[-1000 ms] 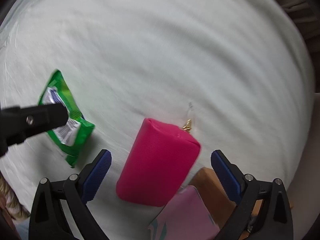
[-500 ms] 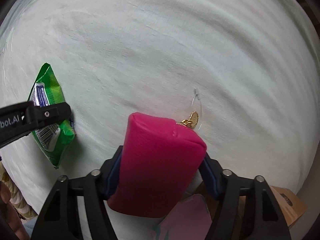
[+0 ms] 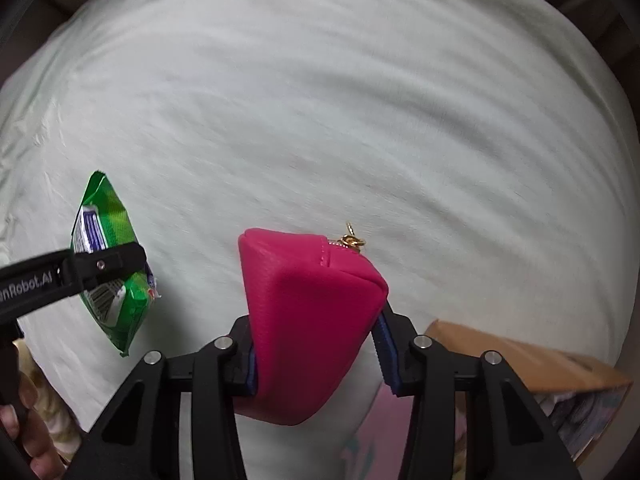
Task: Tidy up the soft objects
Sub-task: 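Grasp the green wipes pack with the left tool while the right tool grasps the pink case, then carry the wipes pack and pink case into the box and release both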
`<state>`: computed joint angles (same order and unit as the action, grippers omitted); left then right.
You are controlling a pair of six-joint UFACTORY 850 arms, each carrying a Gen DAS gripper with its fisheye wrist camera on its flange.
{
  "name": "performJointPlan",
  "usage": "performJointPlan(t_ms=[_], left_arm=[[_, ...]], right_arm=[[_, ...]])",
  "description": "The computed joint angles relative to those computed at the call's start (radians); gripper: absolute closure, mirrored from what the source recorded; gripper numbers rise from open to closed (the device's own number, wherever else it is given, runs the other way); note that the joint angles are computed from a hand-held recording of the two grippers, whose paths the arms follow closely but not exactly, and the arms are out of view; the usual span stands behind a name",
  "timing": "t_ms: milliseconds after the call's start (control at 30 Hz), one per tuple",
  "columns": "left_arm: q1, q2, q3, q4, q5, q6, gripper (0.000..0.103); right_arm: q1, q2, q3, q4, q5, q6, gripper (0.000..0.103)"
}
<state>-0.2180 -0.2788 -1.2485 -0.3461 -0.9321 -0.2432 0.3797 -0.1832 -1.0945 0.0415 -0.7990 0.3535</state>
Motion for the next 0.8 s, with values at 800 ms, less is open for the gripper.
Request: performJointPlan(t_ms=[800], left_arm=[[0.011, 0.339, -0.096, -0.022, -0.107, 0.407, 0.065]], right_arm=[[0.212, 0.420, -0.040, -0.298, -0.130, 0.567, 0.062]])
